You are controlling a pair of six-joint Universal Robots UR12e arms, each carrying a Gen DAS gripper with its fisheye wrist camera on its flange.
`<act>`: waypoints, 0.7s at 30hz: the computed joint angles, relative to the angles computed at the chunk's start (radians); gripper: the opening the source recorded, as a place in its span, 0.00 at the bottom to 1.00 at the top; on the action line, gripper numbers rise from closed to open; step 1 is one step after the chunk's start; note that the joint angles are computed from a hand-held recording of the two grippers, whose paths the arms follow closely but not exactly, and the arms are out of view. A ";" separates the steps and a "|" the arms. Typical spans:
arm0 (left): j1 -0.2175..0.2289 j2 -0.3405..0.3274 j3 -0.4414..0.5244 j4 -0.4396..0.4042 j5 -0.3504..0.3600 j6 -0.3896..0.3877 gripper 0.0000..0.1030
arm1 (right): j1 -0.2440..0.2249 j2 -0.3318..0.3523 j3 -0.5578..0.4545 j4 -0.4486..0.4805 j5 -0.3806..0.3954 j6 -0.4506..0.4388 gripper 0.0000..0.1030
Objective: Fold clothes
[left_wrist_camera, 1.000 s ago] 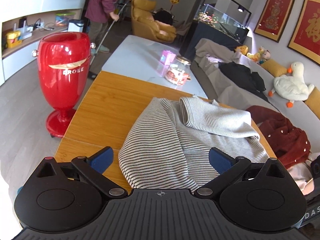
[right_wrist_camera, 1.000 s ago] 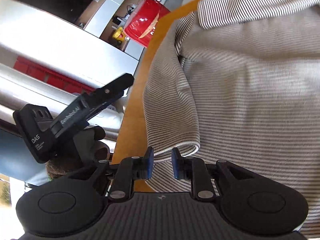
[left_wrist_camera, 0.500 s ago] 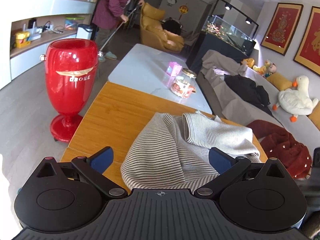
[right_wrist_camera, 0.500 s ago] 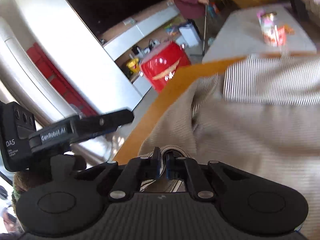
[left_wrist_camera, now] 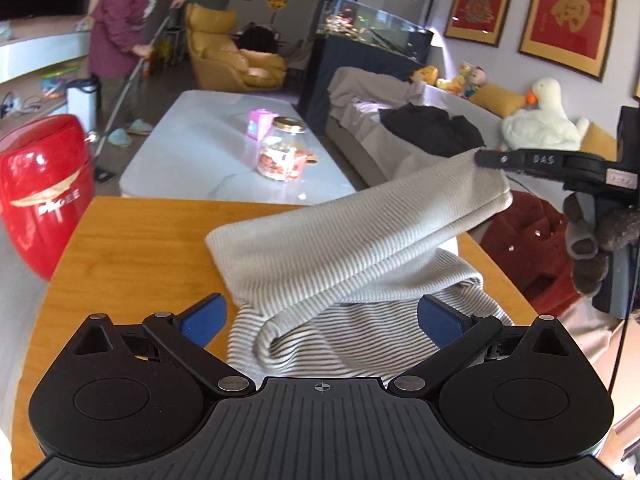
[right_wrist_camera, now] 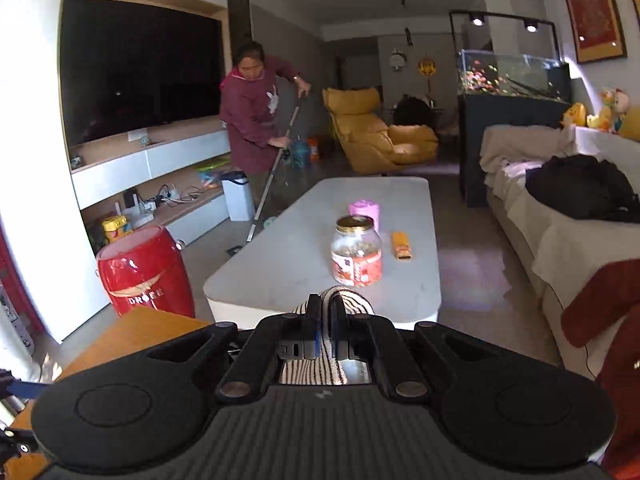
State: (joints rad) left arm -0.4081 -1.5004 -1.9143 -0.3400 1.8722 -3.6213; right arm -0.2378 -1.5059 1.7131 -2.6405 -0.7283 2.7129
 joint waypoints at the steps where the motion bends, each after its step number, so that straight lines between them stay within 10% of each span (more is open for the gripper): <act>1: 0.009 -0.017 0.010 0.013 -0.026 0.019 1.00 | -0.003 0.008 0.006 0.014 -0.019 -0.007 0.04; 13: 0.076 -0.143 0.033 0.103 -0.125 0.068 1.00 | -0.002 0.026 0.075 0.085 -0.119 0.006 0.14; 21: 0.079 -0.141 0.007 0.163 -0.142 0.069 1.00 | -0.009 -0.004 0.113 -0.164 0.014 0.138 0.84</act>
State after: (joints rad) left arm -0.3289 -1.6417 -1.9075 -0.1773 1.7303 -3.5522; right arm -0.2465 -1.5095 1.8261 -2.8044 -0.7143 2.8504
